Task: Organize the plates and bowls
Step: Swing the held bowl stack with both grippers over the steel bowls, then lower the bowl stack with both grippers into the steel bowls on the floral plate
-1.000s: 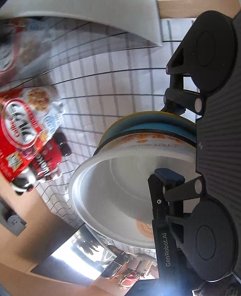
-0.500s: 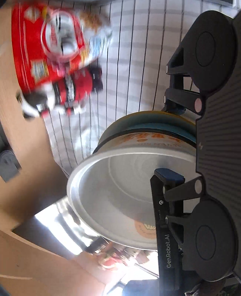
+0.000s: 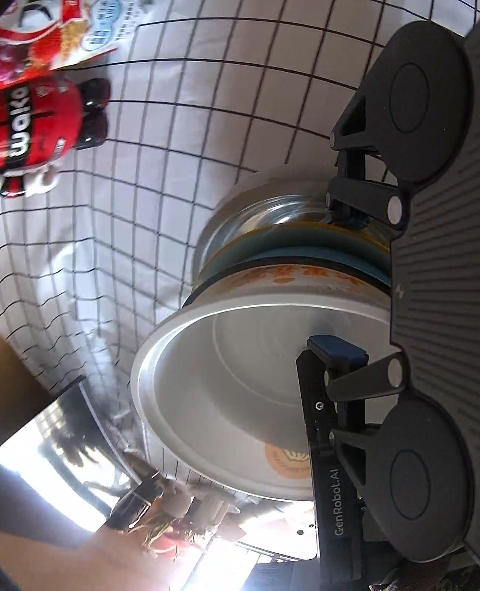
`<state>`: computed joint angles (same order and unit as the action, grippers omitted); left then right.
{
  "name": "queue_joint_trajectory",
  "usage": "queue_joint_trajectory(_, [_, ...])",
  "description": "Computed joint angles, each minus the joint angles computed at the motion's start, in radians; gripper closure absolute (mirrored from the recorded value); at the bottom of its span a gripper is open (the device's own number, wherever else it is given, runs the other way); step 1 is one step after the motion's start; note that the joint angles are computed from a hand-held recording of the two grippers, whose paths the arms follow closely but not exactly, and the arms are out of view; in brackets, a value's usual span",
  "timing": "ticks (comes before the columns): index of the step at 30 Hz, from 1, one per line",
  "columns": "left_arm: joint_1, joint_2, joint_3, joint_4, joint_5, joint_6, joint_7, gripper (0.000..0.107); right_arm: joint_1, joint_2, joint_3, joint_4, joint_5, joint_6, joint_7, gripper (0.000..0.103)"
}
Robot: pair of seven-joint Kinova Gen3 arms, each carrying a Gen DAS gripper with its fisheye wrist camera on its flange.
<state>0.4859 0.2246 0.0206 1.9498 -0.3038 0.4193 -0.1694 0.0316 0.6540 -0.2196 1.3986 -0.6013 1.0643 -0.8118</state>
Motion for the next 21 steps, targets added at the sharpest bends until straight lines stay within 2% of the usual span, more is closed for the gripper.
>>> queue_joint_trajectory(13, [-0.02,0.003,0.009,0.0,0.016,-0.007,-0.035,0.059,-0.012,0.0,0.007,0.003,0.006,-0.003,-0.024,0.047])
queue_joint_trajectory(16, [-0.069,0.002,0.036,0.011,0.073,-0.032,-0.116,0.059,-0.032,0.008,0.018,-0.027,0.034,0.023,-0.059,0.047])
queue_joint_trajectory(21, [-0.157,0.0,0.075,0.057,0.21,-0.121,-0.281,0.06,-0.076,0.015,0.034,-0.077,0.102,0.056,-0.109,0.049])
